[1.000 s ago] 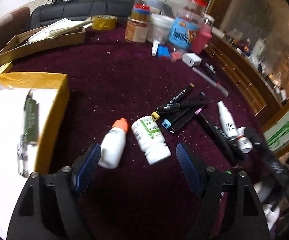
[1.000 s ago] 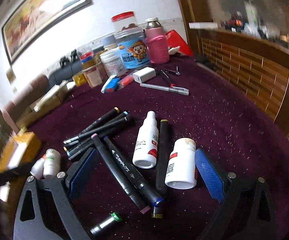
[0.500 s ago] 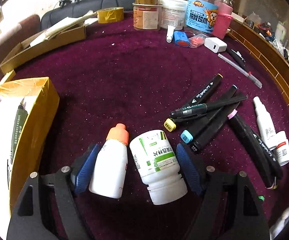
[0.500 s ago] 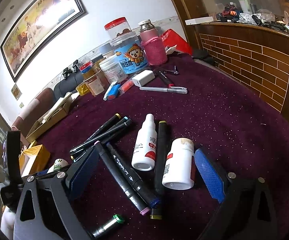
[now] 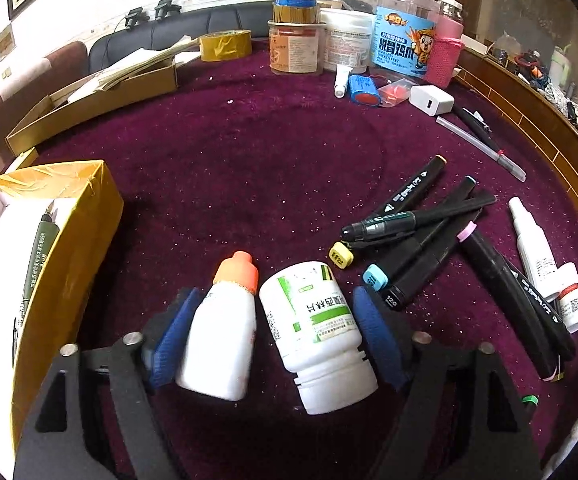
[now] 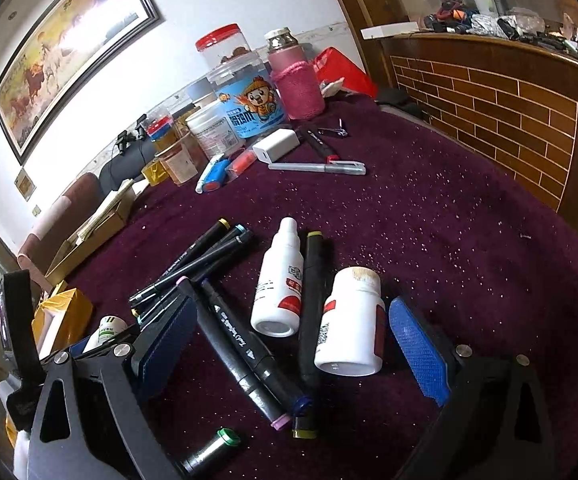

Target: Organize rigid objects

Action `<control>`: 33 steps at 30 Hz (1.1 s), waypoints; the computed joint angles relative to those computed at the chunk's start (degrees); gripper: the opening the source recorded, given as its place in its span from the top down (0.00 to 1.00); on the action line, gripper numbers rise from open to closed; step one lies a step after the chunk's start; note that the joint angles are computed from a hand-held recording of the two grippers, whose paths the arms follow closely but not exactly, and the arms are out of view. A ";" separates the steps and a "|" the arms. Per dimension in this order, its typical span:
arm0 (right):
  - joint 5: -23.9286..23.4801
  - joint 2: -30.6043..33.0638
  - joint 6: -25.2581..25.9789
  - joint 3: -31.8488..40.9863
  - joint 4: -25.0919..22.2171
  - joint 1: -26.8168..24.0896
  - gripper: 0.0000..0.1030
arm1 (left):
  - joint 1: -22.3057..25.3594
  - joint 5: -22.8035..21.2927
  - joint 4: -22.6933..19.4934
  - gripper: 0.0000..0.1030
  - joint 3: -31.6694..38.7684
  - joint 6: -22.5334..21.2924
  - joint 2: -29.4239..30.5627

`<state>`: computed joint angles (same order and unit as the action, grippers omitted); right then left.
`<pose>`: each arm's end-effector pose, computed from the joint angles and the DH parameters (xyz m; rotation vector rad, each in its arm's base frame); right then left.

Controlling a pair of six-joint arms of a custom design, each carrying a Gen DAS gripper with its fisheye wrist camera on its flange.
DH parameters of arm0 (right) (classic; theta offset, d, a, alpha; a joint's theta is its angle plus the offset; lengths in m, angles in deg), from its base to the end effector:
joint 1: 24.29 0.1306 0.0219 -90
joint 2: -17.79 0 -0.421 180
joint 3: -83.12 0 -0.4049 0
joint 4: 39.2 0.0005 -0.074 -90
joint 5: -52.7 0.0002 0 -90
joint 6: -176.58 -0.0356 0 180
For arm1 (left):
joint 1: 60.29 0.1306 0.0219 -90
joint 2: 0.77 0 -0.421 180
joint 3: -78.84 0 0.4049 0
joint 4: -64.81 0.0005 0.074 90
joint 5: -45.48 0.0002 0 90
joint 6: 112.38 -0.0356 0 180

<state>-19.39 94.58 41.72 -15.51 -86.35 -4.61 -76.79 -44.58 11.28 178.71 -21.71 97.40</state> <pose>0.3886 0.1268 0.4997 0.6496 2.1862 0.2305 0.5311 -0.1578 0.4731 0.3410 2.4562 -0.1268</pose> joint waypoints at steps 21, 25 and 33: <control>-2.43 4.28 10.05 8.83 -10.45 3.94 0.08 | 8.81 20.22 -2.66 0.78 -6.06 -0.03 -10.40; -4.55 3.69 11.07 8.88 -12.43 6.70 0.08 | 8.58 19.58 -2.58 0.78 -6.91 -0.06 -10.54; -3.68 5.43 14.33 9.69 -13.06 7.66 0.09 | 2.34 6.22 -5.73 0.35 -3.88 -5.85 -5.00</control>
<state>-23.08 100.01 56.06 -5.82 -99.40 3.05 -74.45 -38.36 5.54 174.83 -27.56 92.39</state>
